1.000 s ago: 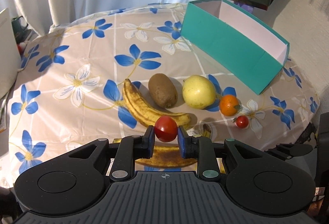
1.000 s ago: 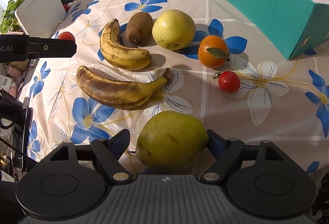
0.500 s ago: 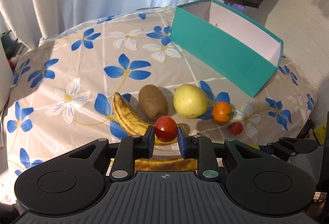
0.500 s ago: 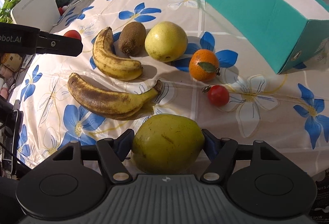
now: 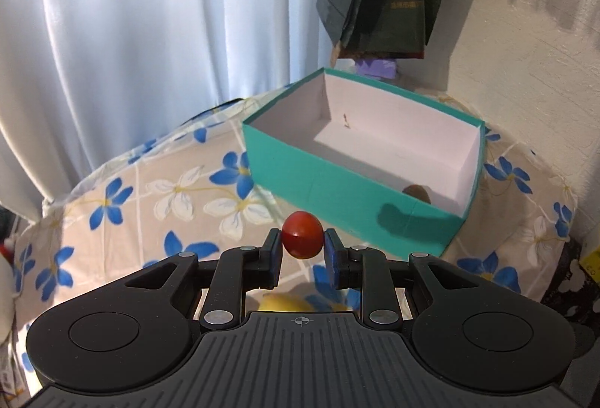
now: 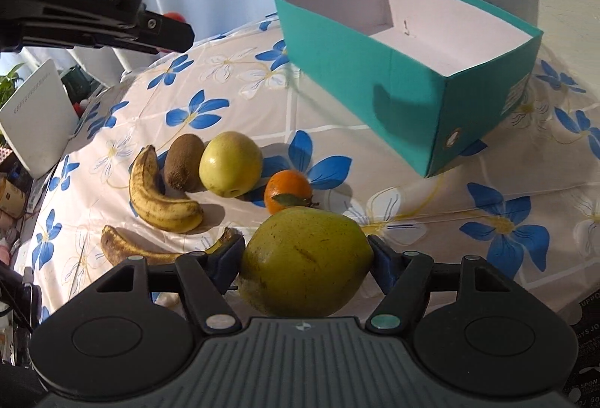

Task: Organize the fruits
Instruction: 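Carry the tomato into the teal box and open the left tool while the right tool carries the pear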

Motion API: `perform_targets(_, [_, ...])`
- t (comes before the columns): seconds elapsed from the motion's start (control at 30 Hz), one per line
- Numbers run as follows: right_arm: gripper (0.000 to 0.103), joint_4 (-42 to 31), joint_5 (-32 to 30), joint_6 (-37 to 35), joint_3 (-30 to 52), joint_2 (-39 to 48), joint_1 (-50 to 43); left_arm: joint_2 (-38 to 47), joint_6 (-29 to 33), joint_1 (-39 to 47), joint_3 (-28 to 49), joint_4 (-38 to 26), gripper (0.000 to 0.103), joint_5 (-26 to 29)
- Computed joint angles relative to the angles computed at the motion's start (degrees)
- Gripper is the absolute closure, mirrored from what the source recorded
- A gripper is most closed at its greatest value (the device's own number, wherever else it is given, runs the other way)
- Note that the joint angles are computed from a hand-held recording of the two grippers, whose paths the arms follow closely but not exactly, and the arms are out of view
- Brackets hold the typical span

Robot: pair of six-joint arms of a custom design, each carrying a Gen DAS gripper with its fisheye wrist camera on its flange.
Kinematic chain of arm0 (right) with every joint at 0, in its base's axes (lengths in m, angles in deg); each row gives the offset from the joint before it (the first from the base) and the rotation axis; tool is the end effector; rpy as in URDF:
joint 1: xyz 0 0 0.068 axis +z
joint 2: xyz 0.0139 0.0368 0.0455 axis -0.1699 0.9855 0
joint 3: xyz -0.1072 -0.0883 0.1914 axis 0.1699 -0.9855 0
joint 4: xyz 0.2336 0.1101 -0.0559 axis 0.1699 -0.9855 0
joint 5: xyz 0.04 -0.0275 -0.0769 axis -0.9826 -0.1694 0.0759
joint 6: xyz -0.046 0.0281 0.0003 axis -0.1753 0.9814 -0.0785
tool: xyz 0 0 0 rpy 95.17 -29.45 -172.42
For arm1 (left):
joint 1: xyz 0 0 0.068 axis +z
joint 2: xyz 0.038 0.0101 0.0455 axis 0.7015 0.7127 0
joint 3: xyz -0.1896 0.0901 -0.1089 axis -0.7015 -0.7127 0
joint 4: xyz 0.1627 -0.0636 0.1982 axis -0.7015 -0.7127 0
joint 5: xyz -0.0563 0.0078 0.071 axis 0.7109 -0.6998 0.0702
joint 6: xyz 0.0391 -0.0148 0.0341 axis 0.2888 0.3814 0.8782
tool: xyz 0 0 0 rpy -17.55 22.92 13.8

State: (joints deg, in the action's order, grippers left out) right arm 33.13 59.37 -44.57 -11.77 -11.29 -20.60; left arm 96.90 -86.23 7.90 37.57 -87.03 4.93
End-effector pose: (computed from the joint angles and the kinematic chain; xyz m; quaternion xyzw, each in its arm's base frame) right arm 0.1629 -0.0151 0.1263 -0.1256 0.9378 0.1495 0.2869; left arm 0.2116 -0.1399 0.2020 0.0428 0.9281 0.0084 0.3697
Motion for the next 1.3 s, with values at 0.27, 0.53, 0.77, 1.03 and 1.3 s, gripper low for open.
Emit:
perform_targets(0.27, [0.033, 2.95, -4.23, -2.24, 2.93, 5.3, -11.34, 20.85, 2.09, 1.3, 14.84, 5.3, 0.076, -1.06])
perform_targets(0.53, [0.033, 6.79, -5.99, -2.02, 5.81, 10.46, -17.58, 37.8, 4.34, 4.5, 29.08, 9.13, 0.076, 0.97])
perform_targets(0.77, [0.033, 10.53, -6.07, 0.38, 7.78, 13.7, -19.0, 50.7, 4.54, 6.74, 39.8, 9.31, 0.076, 2.4])
perform_targets(1.03, [0.034, 12.66, -5.08, 2.86, 9.64, 15.76, -18.57, 61.21, 5.91, 7.64, 49.18, 5.65, 0.076, 6.56])
perform_targets(1.3, [0.054, 14.07, -4.55, 4.26, 10.4, 16.64, -18.06, 65.21, 6.53, 7.78, 53.9, 3.03, 0.076, 7.88])
